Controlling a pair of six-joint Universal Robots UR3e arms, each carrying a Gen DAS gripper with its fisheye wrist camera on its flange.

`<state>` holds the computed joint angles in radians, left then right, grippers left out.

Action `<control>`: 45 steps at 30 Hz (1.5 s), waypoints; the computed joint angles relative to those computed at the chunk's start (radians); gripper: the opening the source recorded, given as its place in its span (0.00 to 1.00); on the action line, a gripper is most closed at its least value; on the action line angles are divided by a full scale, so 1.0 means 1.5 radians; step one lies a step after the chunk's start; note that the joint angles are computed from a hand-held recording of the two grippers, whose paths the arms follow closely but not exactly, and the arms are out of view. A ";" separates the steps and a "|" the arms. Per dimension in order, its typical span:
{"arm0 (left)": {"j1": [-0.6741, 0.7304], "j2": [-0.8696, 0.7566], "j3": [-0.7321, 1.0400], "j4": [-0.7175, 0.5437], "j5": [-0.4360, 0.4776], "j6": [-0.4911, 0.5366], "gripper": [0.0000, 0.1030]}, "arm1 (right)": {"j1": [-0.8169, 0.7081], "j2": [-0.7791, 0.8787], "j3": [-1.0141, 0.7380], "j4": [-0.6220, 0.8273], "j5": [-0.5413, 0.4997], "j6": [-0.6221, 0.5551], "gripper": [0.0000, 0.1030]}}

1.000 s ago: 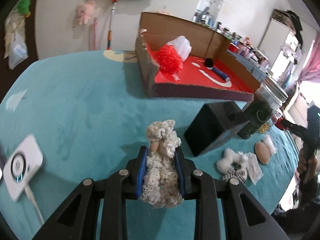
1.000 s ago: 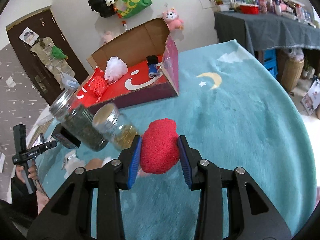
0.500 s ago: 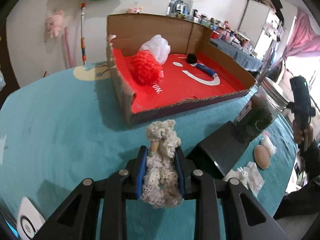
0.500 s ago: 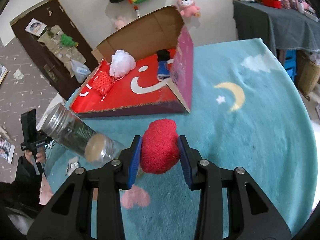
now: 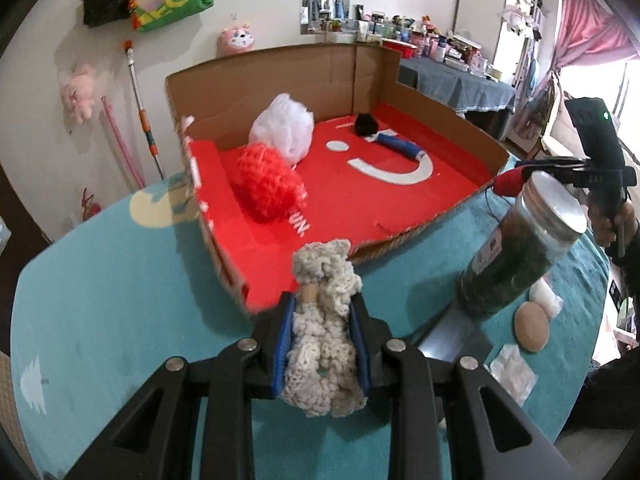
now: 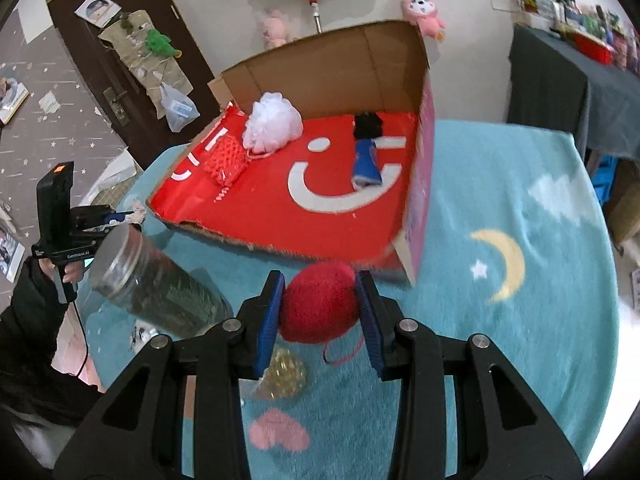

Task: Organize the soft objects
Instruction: 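Carry the scrunchie and red pompom with both tools over into the box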

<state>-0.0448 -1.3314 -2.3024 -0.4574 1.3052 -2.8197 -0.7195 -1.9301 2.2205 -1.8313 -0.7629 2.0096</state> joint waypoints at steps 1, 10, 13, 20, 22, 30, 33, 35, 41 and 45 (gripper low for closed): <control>-0.013 -0.016 0.020 0.000 0.004 -0.003 0.27 | 0.010 0.009 -0.009 -0.008 0.002 0.011 0.34; -0.100 -0.114 0.136 0.009 0.031 -0.042 0.27 | 0.080 0.031 -0.036 -0.112 0.012 0.104 0.30; -0.126 -0.140 0.170 0.008 0.046 -0.064 0.27 | 0.079 0.028 -0.046 -0.108 0.031 0.111 0.30; -0.166 -0.247 0.331 -0.064 0.075 -0.133 0.27 | 0.150 0.113 -0.119 -0.234 0.040 0.243 0.30; -0.173 -0.286 0.386 -0.093 0.083 -0.147 0.27 | 0.185 0.162 -0.157 -0.291 0.026 0.299 0.30; -0.189 -0.478 0.636 -0.231 0.136 -0.204 0.27 | 0.366 0.456 -0.439 -0.437 -0.120 0.497 0.30; -0.183 -0.547 0.730 -0.292 0.145 -0.217 0.27 | 0.419 0.562 -0.566 -0.409 -0.184 0.526 0.30; -0.179 -0.582 0.776 -0.318 0.151 -0.223 0.28 | 0.441 0.615 -0.632 -0.388 -0.205 0.542 0.30; -0.159 -0.640 0.833 -0.340 0.144 -0.246 0.28 | 0.460 0.687 -0.719 -0.330 -0.226 0.540 0.30; -0.154 -0.643 0.819 -0.321 0.154 -0.251 0.28 | 0.458 0.679 -0.687 -0.327 -0.244 0.526 0.30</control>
<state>-0.2764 -2.2966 -1.0734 -0.9393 1.5361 -3.1957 -0.0323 -0.9115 1.1904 -2.3214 -1.1281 2.7992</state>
